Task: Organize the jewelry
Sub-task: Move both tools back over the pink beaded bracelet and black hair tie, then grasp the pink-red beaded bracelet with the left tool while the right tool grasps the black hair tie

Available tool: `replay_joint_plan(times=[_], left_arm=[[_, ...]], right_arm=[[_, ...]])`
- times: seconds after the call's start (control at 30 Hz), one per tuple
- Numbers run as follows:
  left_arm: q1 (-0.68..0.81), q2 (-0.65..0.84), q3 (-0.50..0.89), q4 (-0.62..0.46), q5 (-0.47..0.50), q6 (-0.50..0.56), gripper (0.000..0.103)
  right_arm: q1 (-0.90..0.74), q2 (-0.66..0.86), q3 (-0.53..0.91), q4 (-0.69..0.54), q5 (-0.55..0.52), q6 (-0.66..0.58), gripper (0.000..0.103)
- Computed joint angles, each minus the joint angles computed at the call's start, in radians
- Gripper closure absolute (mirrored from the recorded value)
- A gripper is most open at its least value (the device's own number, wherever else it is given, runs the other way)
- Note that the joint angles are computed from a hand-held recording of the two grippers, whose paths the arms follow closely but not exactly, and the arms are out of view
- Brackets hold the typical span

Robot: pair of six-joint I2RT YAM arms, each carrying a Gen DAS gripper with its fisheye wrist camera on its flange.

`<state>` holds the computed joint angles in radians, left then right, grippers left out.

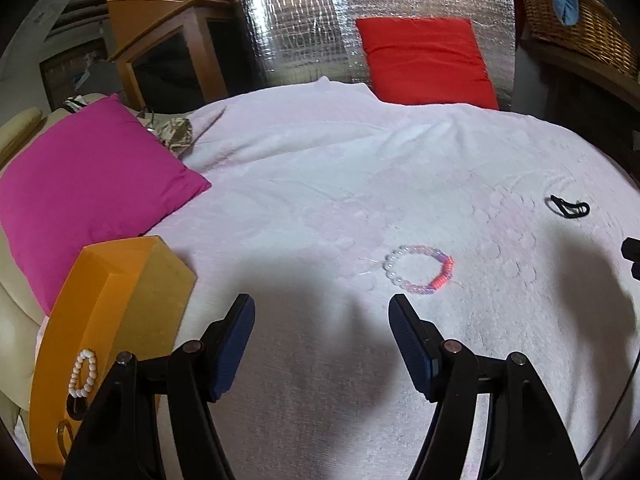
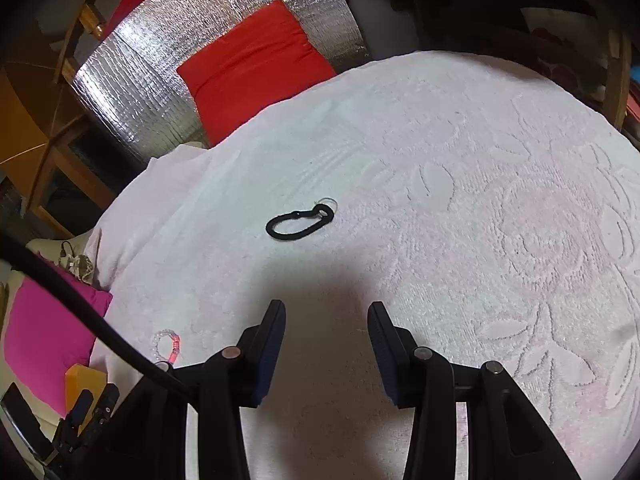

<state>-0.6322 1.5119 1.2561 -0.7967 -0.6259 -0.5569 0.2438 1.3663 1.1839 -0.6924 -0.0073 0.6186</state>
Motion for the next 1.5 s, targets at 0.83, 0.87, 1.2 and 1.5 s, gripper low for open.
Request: replay_joint_plan(times=[0.83,0.87,1.2,1.5], left_arm=[[0.085,0.044,-0.007,-0.016,0.213,-0.011,0.031],[0.086,0.045,-0.008,-0.015,0.211,-0.009,0.031],[0.091,0.065,0.006,-0.015,0.210,0.007,0.031],[0.135,0.067,-0.001,-0.016,0.260,-0.033,0.031]], right_arm=[[-0.084,0.216,0.103,0.181,0.006,-0.073,0.056],[-0.091,0.239,0.120,0.184,-0.002,-0.065,0.056],[-0.114,0.396,0.227,0.217,-0.046,-0.043,0.068],[-0.097,0.353,0.184,0.212,-0.079,-0.044,0.083]])
